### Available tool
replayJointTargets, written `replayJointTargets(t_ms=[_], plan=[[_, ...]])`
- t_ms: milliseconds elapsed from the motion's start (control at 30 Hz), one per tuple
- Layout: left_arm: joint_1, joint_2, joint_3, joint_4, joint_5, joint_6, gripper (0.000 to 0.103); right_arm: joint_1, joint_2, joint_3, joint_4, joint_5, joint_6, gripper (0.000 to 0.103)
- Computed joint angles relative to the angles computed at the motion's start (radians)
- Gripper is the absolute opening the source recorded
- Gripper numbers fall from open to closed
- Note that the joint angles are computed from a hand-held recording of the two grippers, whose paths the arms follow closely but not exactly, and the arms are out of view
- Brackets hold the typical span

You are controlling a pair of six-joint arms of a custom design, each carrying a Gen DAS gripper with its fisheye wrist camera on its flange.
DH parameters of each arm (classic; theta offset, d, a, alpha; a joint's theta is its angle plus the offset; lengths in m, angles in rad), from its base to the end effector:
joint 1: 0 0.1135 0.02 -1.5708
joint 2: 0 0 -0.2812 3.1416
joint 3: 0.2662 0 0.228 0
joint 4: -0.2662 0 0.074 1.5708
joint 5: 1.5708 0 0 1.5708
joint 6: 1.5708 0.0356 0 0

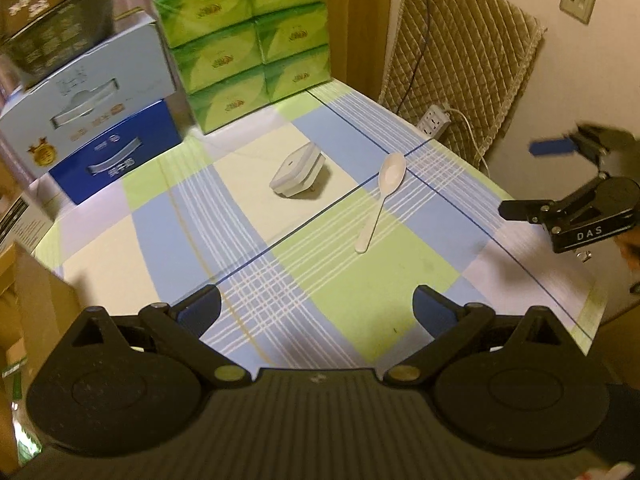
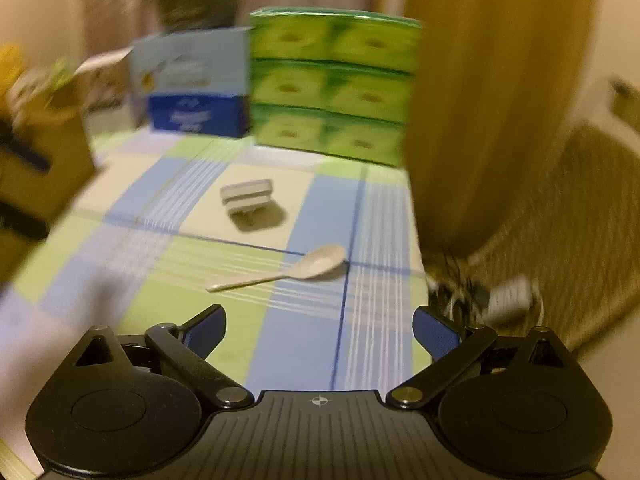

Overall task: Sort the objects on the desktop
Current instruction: 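Move both tools back over the table toward the night light and spoon, then grasp the white night light with the left gripper while the right gripper grasps the white spoon handle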

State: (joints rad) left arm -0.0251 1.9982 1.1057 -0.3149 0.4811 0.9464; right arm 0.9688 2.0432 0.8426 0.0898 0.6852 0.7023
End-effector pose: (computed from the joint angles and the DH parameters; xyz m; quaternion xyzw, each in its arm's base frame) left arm 0.3583 -0.0255 0.1371 0.4840 0.8246 -0.1319 0.2614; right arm 0.2046 0.2580 0.0895 -0.0459 0.9191 -0.0601 0.3866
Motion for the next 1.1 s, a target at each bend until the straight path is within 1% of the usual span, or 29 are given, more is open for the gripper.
replayJointTargets(t_ms=[133,233,267,367,467,533,633,733,767,867,933,1033,1100], plan=[[-0.037,0.068,0.046,0.026,-0.013,0.013,0.1,-0.071,0.056,0.001,0.1,-0.048,-0.34,0.097],[-0.063,0.131,0.106,0.017,-0.014,0.032,0.1,-0.125,0.095,0.008,0.159,-0.091,-0.542,0.095],[-0.072,0.15,0.123,0.018,-0.017,0.044,0.1,-0.14,0.109,0.016,0.171,-0.106,-0.61,0.091],[-0.1,0.203,0.167,0.036,-0.029,0.094,0.1,-0.185,0.152,0.045,0.195,-0.16,-0.808,0.087],[-0.129,0.248,0.203,0.07,-0.029,0.167,0.1,-0.219,0.206,0.095,0.185,-0.195,-0.979,0.083],[-0.149,0.276,0.227,0.095,-0.029,0.221,0.1,-0.237,0.239,0.133,0.161,-0.209,-1.053,0.081],[-0.175,0.33,0.288,0.103,-0.023,0.31,0.099,-0.265,0.272,0.176,0.138,-0.226,-1.12,0.077],[-0.196,0.381,0.342,0.11,-0.033,0.353,0.099,-0.289,0.302,0.226,0.113,-0.24,-1.166,0.075],[-0.203,0.409,0.383,0.087,-0.037,0.356,0.099,-0.295,0.311,0.243,0.105,-0.245,-1.18,0.074],[-0.212,0.499,0.543,-0.035,-0.034,0.289,0.098,-0.306,0.333,0.288,0.072,-0.248,-1.215,0.072],[-0.212,0.566,0.667,-0.118,-0.012,0.24,0.098,-0.311,0.345,0.317,0.043,-0.248,-1.25,0.071],[-0.215,0.636,0.805,-0.199,0.001,0.189,0.098,-0.32,0.363,0.36,0.004,-0.248,-1.315,0.068],[-0.218,0.687,0.913,-0.275,0.007,0.169,0.098,-0.327,0.377,0.391,-0.017,-0.25,-1.348,0.066]])
